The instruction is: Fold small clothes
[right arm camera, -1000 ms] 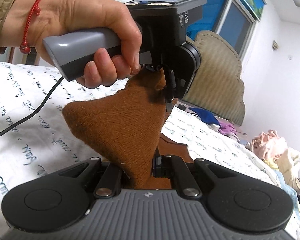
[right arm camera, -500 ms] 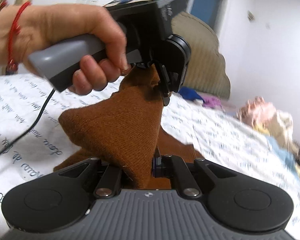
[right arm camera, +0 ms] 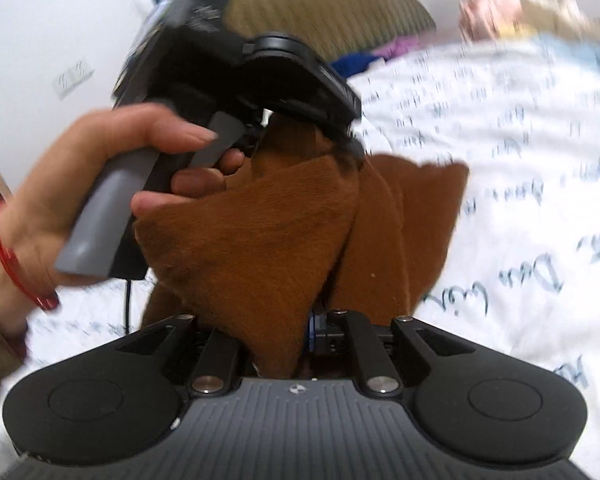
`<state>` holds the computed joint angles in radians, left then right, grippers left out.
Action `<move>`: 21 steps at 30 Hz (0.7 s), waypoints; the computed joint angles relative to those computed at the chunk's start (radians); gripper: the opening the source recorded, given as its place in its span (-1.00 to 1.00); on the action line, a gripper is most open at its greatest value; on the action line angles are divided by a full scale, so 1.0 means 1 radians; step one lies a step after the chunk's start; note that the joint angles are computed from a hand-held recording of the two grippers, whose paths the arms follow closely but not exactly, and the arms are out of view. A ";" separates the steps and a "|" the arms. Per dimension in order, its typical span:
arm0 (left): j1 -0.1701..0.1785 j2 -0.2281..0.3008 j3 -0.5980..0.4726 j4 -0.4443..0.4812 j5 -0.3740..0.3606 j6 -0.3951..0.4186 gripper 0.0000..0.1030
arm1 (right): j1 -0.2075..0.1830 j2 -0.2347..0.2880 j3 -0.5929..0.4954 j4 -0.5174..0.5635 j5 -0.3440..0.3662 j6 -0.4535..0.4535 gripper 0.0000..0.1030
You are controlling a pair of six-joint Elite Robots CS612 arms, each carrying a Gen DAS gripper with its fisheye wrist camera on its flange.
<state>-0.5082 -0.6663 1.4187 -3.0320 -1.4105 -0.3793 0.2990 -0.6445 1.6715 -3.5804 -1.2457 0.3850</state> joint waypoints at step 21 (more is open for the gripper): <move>0.040 -0.119 0.221 -0.207 0.070 -0.066 0.58 | -0.103 0.051 -0.028 -0.115 0.296 0.370 -0.04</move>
<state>-0.4679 -0.7854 1.6401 -3.2389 -1.3408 -0.4453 0.1955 -0.5938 1.6436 -3.6956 -0.9492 0.7550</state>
